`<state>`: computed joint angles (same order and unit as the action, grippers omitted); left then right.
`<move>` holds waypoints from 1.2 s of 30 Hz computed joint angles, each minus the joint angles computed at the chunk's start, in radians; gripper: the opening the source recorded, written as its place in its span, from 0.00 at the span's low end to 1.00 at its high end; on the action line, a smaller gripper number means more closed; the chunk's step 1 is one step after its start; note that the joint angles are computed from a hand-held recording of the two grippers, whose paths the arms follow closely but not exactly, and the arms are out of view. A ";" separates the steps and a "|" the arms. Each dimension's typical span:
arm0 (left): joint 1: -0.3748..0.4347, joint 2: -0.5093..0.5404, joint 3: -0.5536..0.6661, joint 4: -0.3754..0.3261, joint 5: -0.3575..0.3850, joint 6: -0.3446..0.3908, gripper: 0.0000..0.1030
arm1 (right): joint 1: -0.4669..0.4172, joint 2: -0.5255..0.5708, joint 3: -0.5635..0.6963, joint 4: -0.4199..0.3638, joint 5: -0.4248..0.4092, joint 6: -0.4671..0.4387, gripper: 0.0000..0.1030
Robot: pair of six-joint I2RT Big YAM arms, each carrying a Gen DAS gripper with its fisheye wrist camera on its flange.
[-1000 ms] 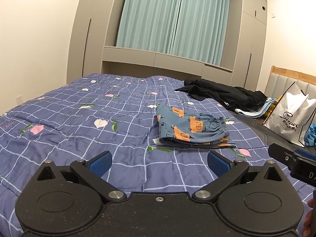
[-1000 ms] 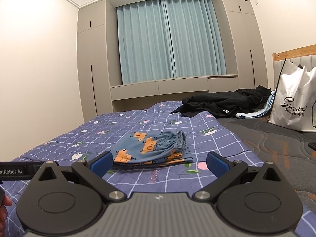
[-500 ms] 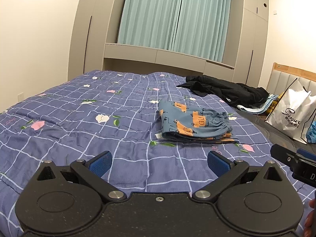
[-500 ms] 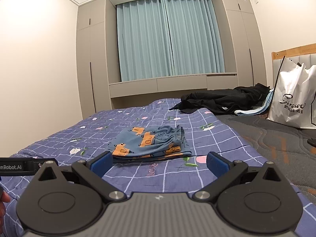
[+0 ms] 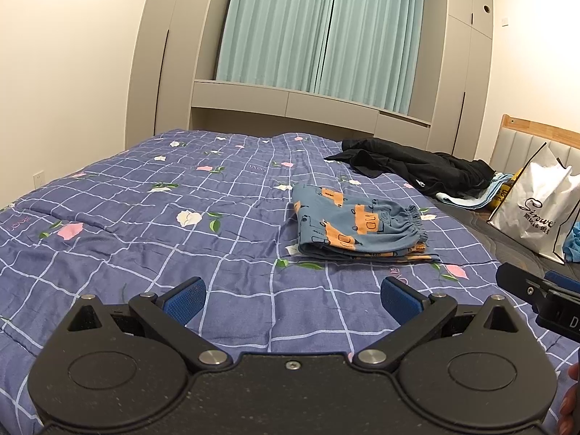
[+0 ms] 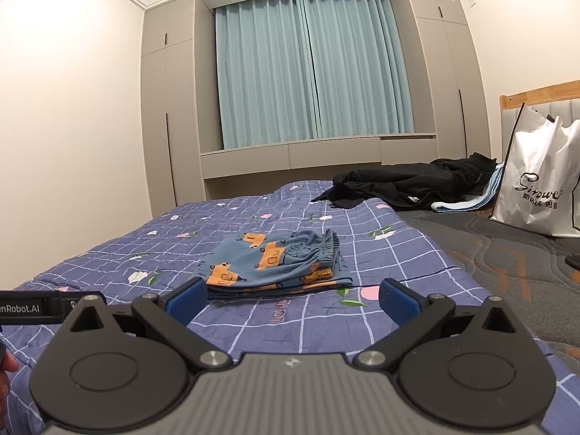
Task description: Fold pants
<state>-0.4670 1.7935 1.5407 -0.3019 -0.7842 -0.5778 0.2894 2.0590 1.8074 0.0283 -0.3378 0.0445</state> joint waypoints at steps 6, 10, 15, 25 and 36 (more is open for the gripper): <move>0.002 -0.005 -0.009 0.015 0.014 0.007 0.99 | 0.001 0.002 0.006 -0.004 0.000 -0.002 1.00; 0.001 -0.006 -0.007 0.011 0.015 0.009 0.99 | 0.002 0.003 0.007 -0.005 0.000 -0.002 1.00; -0.003 0.000 0.003 -0.007 -0.012 0.004 0.99 | 0.004 0.006 0.013 -0.009 -0.001 -0.007 1.00; -0.004 -0.003 0.010 -0.027 -0.036 -0.025 0.99 | 0.004 0.014 0.028 -0.016 -0.004 -0.016 1.00; -0.010 0.000 0.016 -0.025 -0.037 -0.015 0.99 | 0.004 0.019 0.036 -0.025 -0.011 -0.026 1.00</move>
<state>-0.4772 1.7931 1.5566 -0.3273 -0.8213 -0.5933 0.2935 2.0780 1.8432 0.0030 -0.3492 0.0183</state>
